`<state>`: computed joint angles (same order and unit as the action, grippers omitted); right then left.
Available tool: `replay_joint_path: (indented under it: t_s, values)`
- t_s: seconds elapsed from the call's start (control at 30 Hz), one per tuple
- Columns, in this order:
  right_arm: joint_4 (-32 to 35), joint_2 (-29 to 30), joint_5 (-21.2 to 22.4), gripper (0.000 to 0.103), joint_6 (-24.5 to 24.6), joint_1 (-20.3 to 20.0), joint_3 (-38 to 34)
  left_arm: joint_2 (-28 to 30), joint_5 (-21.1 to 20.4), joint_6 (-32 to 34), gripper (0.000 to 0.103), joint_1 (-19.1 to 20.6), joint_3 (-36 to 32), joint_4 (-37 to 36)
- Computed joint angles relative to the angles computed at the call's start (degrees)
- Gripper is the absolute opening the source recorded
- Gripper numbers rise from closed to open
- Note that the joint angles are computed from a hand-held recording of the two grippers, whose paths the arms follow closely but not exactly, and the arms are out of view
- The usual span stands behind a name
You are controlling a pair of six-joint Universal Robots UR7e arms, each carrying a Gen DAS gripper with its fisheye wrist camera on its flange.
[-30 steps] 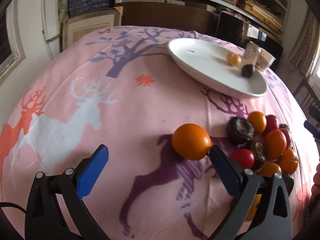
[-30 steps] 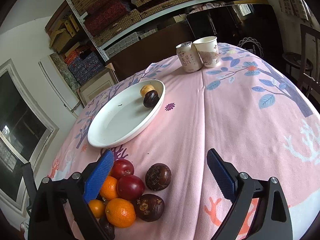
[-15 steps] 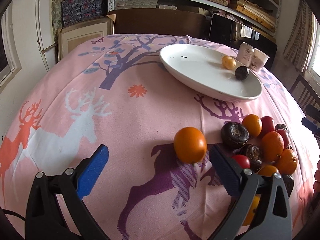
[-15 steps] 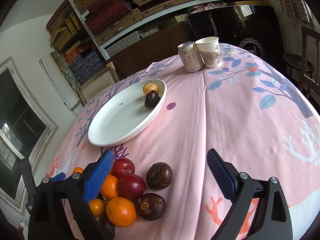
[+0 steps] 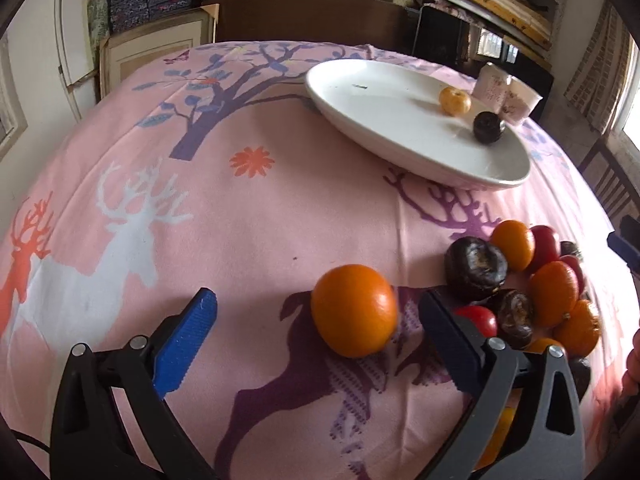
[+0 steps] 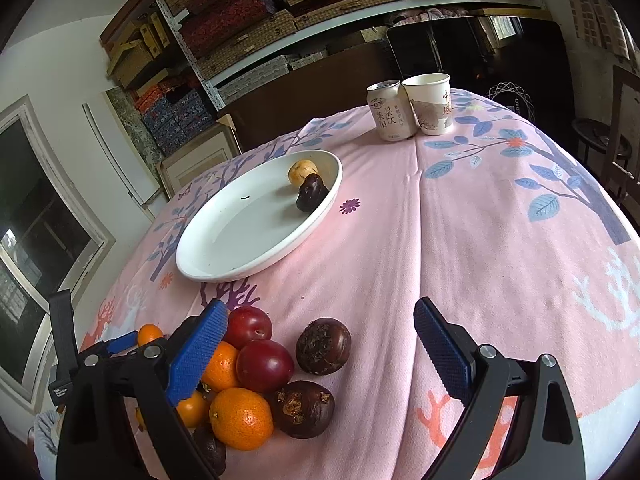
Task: Organize fruits
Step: 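Move the left tool toward a large orange while the right tool grasps a dark purple fruit, then close the left tool around the large orange while the right tool holds its fruit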
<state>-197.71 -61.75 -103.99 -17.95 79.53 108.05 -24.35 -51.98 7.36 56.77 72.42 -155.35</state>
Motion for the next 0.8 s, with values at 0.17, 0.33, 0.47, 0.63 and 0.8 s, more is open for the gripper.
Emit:
replay_joint_path:
  t_s: [0.17, 0.33, 0.47, 0.63, 0.8]
  values:
    - [5.35, 1.74, -5.62, 0.081, -2.64, 1.13, -2.39, 0.75, 2.80, 1.24, 0.099, -0.60, -0.38, 0.86]
    - [13.02, 1.67, -4.84, 0.058, 0.91, -0.13, -4.52, 0.65, 3.04, 1.32, 0.099, -0.69, -0.16, 0.73]
    - [13.98, 1.99, -5.01, 0.050, 0.64, -0.14, -4.63, 0.64, 3.17, 1.36, 0.099, -0.68, -0.18, 0.81]
    - [13.59, 2.19, -4.14, 0.038, -1.35, -0.05, -4.26, 0.67, 3.10, 1.32, 0.099, -0.69, -0.19, 0.75]
    - [14.30, 2.41, -3.63, 0.037, -1.46, -0.12, -4.71, 0.70, 3.12, 1.30, 0.099, -0.70, -0.21, 0.77]
